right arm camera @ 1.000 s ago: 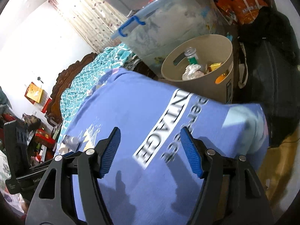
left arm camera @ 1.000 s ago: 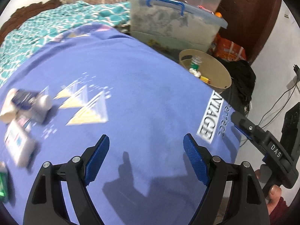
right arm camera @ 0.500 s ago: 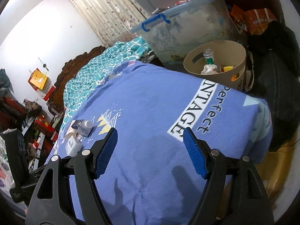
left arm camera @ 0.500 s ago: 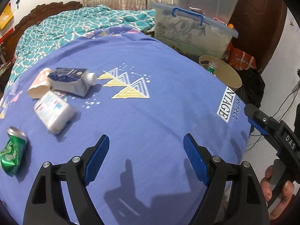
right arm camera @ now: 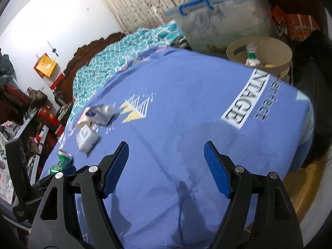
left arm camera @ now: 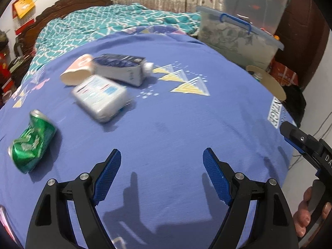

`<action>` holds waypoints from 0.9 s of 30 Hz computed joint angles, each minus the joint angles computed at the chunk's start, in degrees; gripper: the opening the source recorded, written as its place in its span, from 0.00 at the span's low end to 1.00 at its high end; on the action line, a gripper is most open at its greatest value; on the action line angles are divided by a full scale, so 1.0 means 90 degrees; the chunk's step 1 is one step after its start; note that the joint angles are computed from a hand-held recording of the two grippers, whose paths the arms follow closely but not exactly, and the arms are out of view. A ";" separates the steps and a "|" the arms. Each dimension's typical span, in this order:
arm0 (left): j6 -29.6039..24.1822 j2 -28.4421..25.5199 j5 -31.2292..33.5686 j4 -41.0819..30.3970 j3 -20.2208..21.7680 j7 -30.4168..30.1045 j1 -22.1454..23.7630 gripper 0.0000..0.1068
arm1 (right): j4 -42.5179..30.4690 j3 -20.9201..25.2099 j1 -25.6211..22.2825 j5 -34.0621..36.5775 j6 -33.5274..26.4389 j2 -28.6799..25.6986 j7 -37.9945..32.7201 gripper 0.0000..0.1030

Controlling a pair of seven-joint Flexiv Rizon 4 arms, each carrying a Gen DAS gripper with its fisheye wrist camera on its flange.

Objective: Collect trash
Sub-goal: 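Move both open tools back over the remaining trash on the bed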

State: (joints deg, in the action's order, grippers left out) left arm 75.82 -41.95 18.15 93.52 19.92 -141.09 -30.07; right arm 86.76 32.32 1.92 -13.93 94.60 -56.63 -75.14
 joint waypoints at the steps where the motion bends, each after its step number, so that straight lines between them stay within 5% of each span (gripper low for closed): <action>1: 0.0012 -0.0003 0.0027 0.0044 0.0061 -0.0059 -0.0027 0.72 | -0.0005 -0.0025 0.0038 0.0008 -0.0081 0.0007 0.0030 0.73; 27: 0.0466 -0.0118 0.0354 0.0428 0.0789 -0.0717 -0.0386 0.76 | -0.0635 -0.0698 0.1162 0.0660 -0.1166 -0.0012 -0.0582 0.78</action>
